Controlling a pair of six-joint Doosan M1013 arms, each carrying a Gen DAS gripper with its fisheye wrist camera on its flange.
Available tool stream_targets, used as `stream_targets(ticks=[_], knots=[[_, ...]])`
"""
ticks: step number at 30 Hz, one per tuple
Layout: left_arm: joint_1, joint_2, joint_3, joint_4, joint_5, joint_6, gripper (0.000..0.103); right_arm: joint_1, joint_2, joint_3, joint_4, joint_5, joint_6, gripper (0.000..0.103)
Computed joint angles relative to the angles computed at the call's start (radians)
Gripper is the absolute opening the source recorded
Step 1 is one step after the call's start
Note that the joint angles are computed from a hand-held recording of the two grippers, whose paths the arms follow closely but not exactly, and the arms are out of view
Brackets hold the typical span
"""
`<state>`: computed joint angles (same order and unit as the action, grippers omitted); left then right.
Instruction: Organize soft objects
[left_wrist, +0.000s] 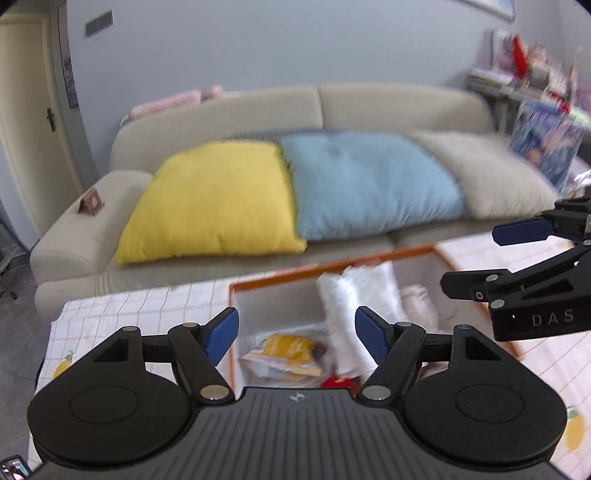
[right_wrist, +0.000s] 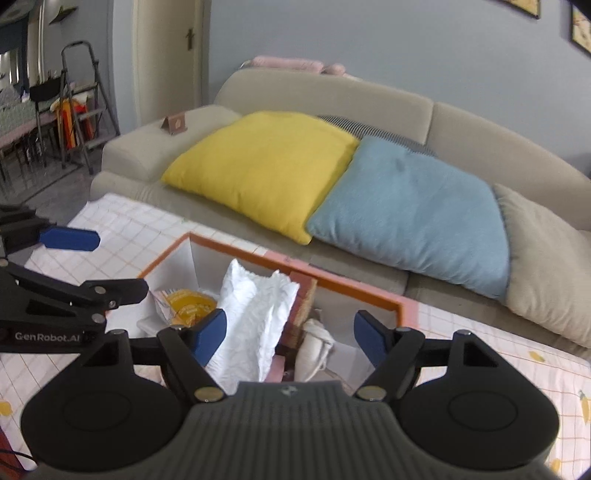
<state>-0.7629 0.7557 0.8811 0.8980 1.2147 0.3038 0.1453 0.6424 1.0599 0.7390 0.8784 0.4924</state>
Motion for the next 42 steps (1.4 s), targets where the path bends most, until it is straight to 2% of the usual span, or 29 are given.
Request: stream_targets(ticks=[2,6,9,14,19,21,26,28,31,33,35,39,42], knots=[[-0.02,-0.017,0.023,0.059,-0.026,-0.042,0.084,-0.018,-0.035,0.044,0.058,-0.028,-0.031,0.085],[-0.059,-0.034,0.044,0.174,-0.025,-0.128,0.084,-0.055,-0.104,0.137,0.172,-0.073,-0.107,0.087],[-0.088,-0.044,0.057,0.254,-0.011,-0.199,0.085,-0.083,-0.159,0.213,0.27,-0.103,-0.166,0.093],[-0.118,-0.065,0.088,0.292,-0.043,-0.282,0.084,-0.125,-0.251,0.349,0.416,-0.149,-0.286,0.097],[-0.154,-0.067,0.105,0.319,-0.016,-0.297,0.085,-0.157,-0.324,0.462,0.5,-0.206,-0.359,0.1],[-0.167,-0.073,0.118,0.316,-0.024,-0.286,0.086,-0.163,-0.34,0.483,0.49,-0.22,-0.326,0.1],[-0.193,-0.042,0.087,0.297,0.073,-0.302,0.091,-0.165,-0.351,0.499,0.446,-0.207,-0.227,0.1],[-0.196,-0.035,0.085,0.275,0.087,-0.318,0.094,-0.161,-0.353,0.508,0.427,-0.201,-0.221,0.1],[-0.187,-0.03,0.07,0.173,0.091,-0.311,0.094,-0.149,-0.36,0.53,0.376,-0.217,-0.233,0.1],[-0.179,-0.033,0.074,0.113,0.08,-0.335,0.094,-0.141,-0.359,0.532,0.305,-0.216,-0.193,0.1],[-0.173,-0.025,0.057,0.054,0.104,-0.327,0.094,-0.135,-0.351,0.525,0.234,-0.205,-0.137,0.1],[-0.171,0.001,0.017,-0.008,0.182,-0.274,0.094,-0.126,-0.333,0.51,0.13,-0.187,-0.016,0.1],[-0.166,-0.003,0.024,-0.039,0.17,-0.297,0.094,-0.129,-0.329,0.508,0.11,-0.157,0.01,0.1]])
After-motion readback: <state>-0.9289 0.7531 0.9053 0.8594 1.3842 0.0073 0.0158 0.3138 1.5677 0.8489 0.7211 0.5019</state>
